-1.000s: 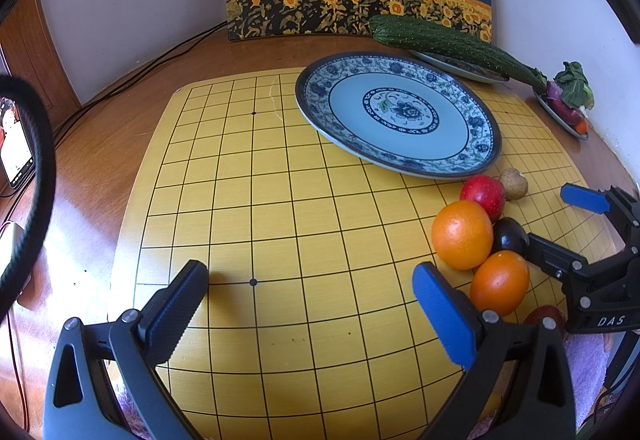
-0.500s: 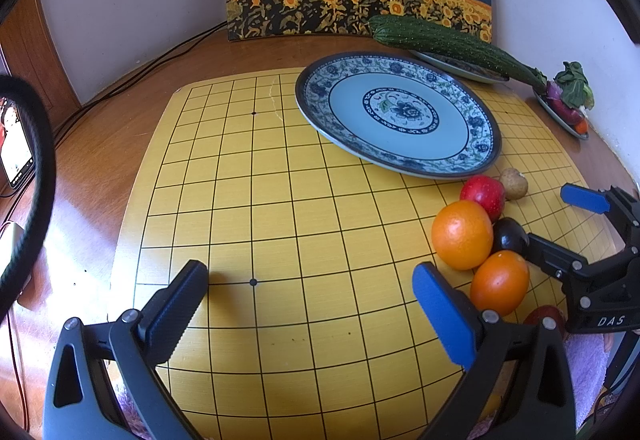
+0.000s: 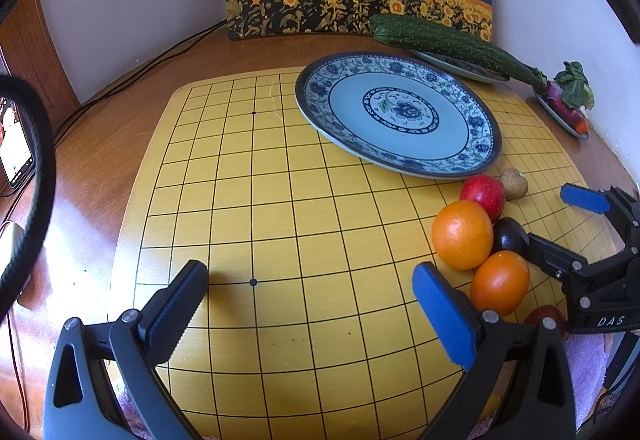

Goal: Organize fruits
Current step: 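Move both tools toward the row of fruit beside the plate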

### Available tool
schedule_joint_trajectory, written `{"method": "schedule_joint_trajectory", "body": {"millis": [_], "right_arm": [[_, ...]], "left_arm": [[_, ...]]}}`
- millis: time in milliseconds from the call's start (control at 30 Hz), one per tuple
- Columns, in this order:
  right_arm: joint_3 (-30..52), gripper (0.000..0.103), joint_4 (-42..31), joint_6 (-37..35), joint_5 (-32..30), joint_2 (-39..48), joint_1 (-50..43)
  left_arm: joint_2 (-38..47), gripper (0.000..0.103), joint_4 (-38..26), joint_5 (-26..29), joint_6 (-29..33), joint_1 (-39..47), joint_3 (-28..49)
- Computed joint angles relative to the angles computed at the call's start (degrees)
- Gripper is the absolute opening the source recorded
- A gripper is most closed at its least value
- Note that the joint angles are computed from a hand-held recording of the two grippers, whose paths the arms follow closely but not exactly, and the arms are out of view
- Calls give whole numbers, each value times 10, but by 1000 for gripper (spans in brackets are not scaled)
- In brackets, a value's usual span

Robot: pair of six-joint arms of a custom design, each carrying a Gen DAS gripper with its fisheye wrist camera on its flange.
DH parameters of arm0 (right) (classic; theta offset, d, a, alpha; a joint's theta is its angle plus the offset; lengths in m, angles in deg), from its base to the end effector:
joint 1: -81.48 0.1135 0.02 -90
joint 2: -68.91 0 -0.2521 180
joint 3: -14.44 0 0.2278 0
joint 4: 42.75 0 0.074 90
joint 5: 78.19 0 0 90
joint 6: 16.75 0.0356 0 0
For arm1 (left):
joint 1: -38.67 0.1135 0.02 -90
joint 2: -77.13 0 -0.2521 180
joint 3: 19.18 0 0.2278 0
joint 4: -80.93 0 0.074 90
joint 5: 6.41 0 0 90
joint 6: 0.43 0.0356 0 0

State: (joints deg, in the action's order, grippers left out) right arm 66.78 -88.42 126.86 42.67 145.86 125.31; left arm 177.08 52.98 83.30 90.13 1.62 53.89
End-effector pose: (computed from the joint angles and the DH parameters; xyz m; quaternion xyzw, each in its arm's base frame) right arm 0.1609 0.1291 0.1658 0.1264 0.9424 -0.0489 0.3059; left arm 0.2634 -0.1986 0.1692 0.3066 0.9026 -0.0923 0.2877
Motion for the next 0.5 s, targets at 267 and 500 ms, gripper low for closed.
{"method": "schedule_joint_trajectory", "body": {"millis": [267,500], "right_arm": [[0,103,1,-1,-2,1,-1],[-2,103,0,-2,-2,-2,-3]], "left_arm": [[4,102,-14,-5,-6,-2,13],[-11,94,-31,11,-7,-5,11]]}}
